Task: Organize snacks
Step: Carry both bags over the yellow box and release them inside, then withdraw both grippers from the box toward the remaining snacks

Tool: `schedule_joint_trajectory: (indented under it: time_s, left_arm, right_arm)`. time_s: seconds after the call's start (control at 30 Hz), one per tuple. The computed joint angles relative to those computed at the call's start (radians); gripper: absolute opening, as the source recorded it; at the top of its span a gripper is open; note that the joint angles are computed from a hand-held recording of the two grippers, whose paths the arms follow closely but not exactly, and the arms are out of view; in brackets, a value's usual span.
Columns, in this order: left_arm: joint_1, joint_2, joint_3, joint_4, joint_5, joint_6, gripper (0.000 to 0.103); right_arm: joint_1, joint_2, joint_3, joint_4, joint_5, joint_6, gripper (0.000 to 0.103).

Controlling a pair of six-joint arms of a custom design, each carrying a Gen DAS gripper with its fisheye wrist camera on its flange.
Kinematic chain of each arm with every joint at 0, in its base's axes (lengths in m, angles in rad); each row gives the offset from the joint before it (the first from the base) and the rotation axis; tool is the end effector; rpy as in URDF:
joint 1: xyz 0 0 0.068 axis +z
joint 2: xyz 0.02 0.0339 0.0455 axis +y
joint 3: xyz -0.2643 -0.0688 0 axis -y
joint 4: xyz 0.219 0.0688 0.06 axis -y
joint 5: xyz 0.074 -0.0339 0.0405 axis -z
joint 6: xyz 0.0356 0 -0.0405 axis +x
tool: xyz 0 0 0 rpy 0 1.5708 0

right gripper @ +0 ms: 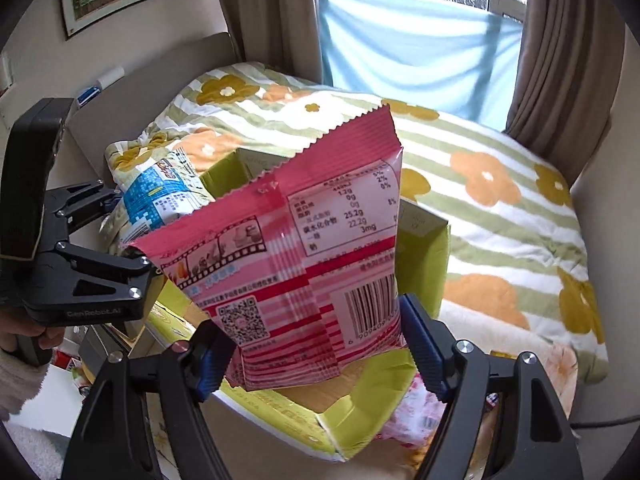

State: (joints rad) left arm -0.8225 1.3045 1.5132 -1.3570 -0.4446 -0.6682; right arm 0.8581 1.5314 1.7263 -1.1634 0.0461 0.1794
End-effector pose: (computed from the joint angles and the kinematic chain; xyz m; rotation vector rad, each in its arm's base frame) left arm 0.1444 -0.1331 0.3758 0.0729 2.5380 0.0524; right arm 0.1810 0.2069 0.3886 -0.8398 2.4343 0.3450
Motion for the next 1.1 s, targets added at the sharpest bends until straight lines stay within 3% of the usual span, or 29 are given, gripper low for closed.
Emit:
schedule_joint_trajectory:
  time_s: [0.03,0.07,0.37,0.63,0.73,0.8,1.1]
  left_arm:
    - [0.003,0.001,-0.018,0.013,-0.005,0.002,0.102]
    - [0.000,-0.003,-0.032,0.020,-0.013,0.000,0.102]
    - [-0.052,-0.065,-0.122,-0.021,-0.023,-0.169,0.103]
    - [-0.100,-0.049,-0.074,-0.093,-0.066,-0.256,0.103]
    - [-0.105,-0.052,-0.063,-0.097,-0.065,-0.280,0.103]
    - [-0.114,-0.052,-0.058,-0.108,-0.069,-0.298,0.103]
    - [-0.173,-0.063,-0.040,-0.167,-0.094,-0.385,0.103]
  right_arm:
    - [-0.004,0.010,0.007,-0.008,-0.004,0.002,0.073]
    - [-0.009,0.017,0.007,-0.013,-0.008,0.004,0.073]
    - [-0.049,0.046,-0.024,-0.001,-0.070,0.029,0.073]
    - [-0.089,0.062,-0.049,0.012,-0.166,0.051,0.074]
    - [-0.069,0.059,-0.069,0.027,-0.134,0.081,0.084]
    - [-0.060,0.047,-0.095,0.045,-0.122,0.092,0.100]
    - [-0.031,0.002,-0.135,0.053,-0.108,0.107,0.100]
